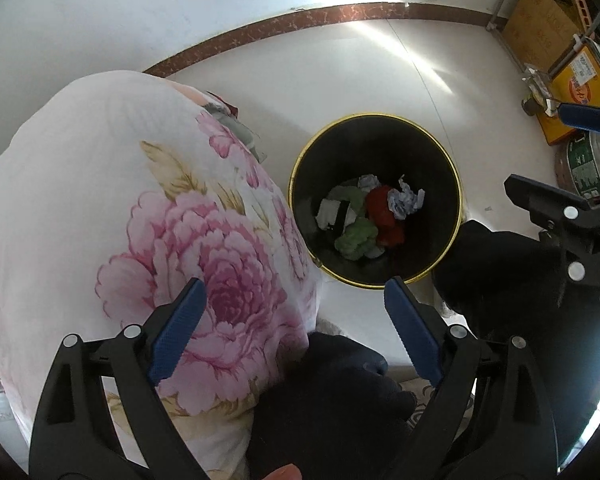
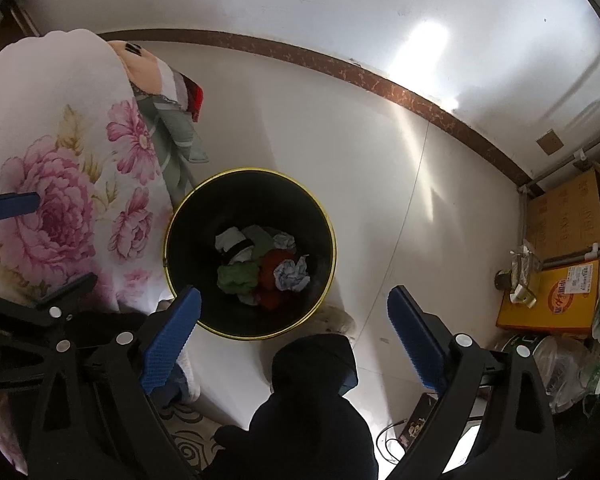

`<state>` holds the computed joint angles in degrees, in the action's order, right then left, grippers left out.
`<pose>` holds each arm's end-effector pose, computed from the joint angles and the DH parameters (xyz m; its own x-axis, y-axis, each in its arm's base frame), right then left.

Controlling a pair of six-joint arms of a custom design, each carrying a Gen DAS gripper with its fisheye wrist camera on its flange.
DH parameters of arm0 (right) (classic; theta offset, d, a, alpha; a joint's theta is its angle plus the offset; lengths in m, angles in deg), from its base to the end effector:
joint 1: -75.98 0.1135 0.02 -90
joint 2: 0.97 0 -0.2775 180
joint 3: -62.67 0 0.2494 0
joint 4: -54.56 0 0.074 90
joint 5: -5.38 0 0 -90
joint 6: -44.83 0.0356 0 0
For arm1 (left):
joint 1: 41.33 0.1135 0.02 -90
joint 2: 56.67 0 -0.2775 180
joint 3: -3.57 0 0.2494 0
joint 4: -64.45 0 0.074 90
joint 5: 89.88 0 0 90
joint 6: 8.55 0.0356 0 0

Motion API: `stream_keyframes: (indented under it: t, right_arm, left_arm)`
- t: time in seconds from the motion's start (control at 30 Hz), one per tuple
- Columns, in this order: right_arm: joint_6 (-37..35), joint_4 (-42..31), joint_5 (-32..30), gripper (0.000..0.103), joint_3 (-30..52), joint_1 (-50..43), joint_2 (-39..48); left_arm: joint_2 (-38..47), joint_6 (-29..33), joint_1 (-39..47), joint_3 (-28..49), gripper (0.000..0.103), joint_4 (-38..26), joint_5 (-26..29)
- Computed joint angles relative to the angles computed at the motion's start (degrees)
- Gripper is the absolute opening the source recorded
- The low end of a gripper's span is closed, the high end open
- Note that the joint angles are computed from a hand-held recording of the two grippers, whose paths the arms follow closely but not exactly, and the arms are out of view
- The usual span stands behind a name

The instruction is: Collect trash

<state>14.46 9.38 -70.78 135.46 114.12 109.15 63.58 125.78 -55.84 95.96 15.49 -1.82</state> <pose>0.2632 0.1958 0.1152 -0.8905 0.3659 -0.2705 0.3820 0.9241 -0.0074 0.3927 -0.1004 0.1300 -0.5045 0.8520 -0.1401 0.8325 0.5230 0.1829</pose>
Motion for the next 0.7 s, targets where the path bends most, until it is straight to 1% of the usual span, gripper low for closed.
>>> stream_keyframes:
  t: [0.7]
  right_arm:
    - [0.43,-3.05,2.02,0.092,0.99,1.4,-2.86]
  left_arm:
    - [-3.53,1.04,0.38,-3.78,0.088,1.64,3.06]
